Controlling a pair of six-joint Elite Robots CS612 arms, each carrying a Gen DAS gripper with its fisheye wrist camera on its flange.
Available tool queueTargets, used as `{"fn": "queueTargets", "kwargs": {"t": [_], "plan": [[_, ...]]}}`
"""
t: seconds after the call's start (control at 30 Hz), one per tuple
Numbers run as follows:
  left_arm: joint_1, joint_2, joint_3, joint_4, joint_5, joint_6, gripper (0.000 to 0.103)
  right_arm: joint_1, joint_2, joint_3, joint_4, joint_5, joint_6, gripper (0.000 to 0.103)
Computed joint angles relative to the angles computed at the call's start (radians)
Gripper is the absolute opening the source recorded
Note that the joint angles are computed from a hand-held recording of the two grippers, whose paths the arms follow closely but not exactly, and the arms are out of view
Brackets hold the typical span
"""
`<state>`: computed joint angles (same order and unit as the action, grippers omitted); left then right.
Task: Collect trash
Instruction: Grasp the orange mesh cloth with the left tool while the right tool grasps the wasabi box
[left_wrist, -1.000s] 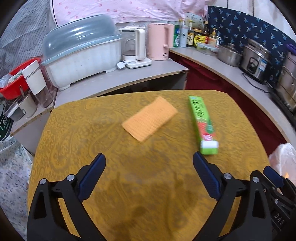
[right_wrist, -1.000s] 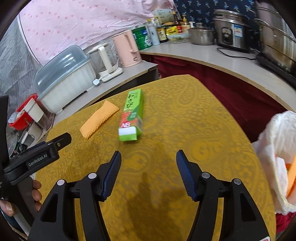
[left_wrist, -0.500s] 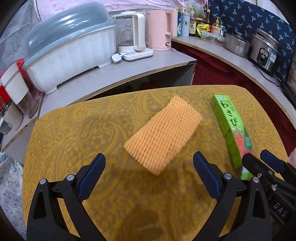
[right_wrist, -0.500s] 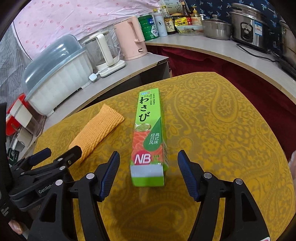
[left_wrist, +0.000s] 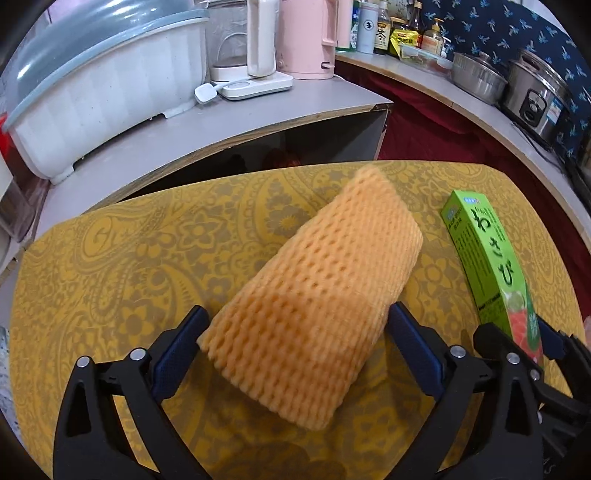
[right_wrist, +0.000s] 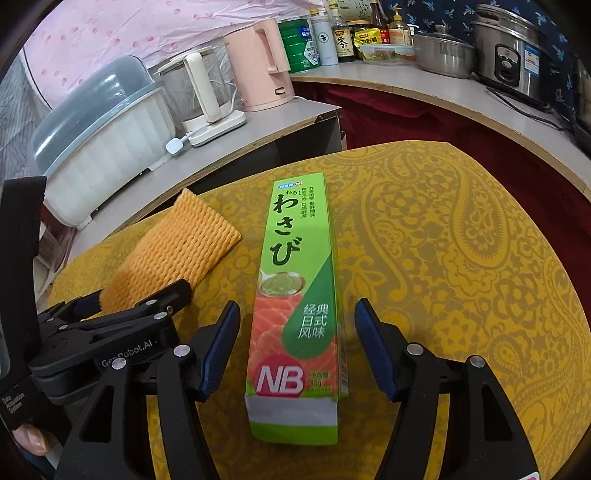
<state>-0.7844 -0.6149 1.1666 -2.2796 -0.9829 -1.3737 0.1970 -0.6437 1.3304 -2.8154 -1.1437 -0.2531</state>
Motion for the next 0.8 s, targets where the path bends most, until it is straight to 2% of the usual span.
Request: {"fn": "queueTargets", "kwargs": {"t": [0.1, 0.17, 0.23, 0.27, 0.33, 0.37, 0.4, 0.43, 0.53, 0.8], "plan": [[-0.001, 0.005, -0.009, 0.011, 0.008, -0.007, 0.092, 0.003, 0.004, -0.008, 0.000, -0.011, -0.004, 0.059], [-0.005, 0.008, -0.014, 0.013, 0.022, 0.014, 0.083, 0.004, 0.002, -0.005, -0.002, -0.020, -0.021, 0.045], [-0.010, 0.011, -0.020, 0.012, 0.032, 0.031, 0.067, 0.000, -0.002, 0.004, 0.000, -0.011, -0.032, 0.042], [-0.013, 0.011, -0.022, 0.014, 0.036, 0.034, 0.062, -0.004, -0.005, 0.009, 0.000, -0.004, -0.031, 0.041], [-0.020, 0.015, -0.033, 0.025, 0.042, 0.038, 0.044, -0.011, -0.013, 0.025, -0.004, 0.004, -0.030, 0.040], [-0.022, 0.017, -0.037, 0.027, 0.041, 0.038, 0.039, -0.015, -0.018, 0.034, -0.005, 0.008, -0.028, 0.040], [-0.024, 0.018, -0.042, 0.030, 0.037, 0.037, 0.029, -0.019, -0.023, 0.042, -0.005, 0.012, -0.028, 0.040], [-0.027, 0.019, -0.045, 0.027, 0.031, 0.036, 0.024, -0.024, -0.028, 0.052, -0.006, 0.016, -0.027, 0.040], [-0.038, 0.021, -0.053, 0.010, 0.015, 0.033, 0.019, -0.041, -0.050, 0.088, -0.017, 0.024, -0.025, 0.039], [-0.085, 0.043, -0.133, 0.053, 0.019, 0.036, 0.017, -0.112, -0.122, 0.195, -0.063, 0.055, 0.001, 0.039]]}}
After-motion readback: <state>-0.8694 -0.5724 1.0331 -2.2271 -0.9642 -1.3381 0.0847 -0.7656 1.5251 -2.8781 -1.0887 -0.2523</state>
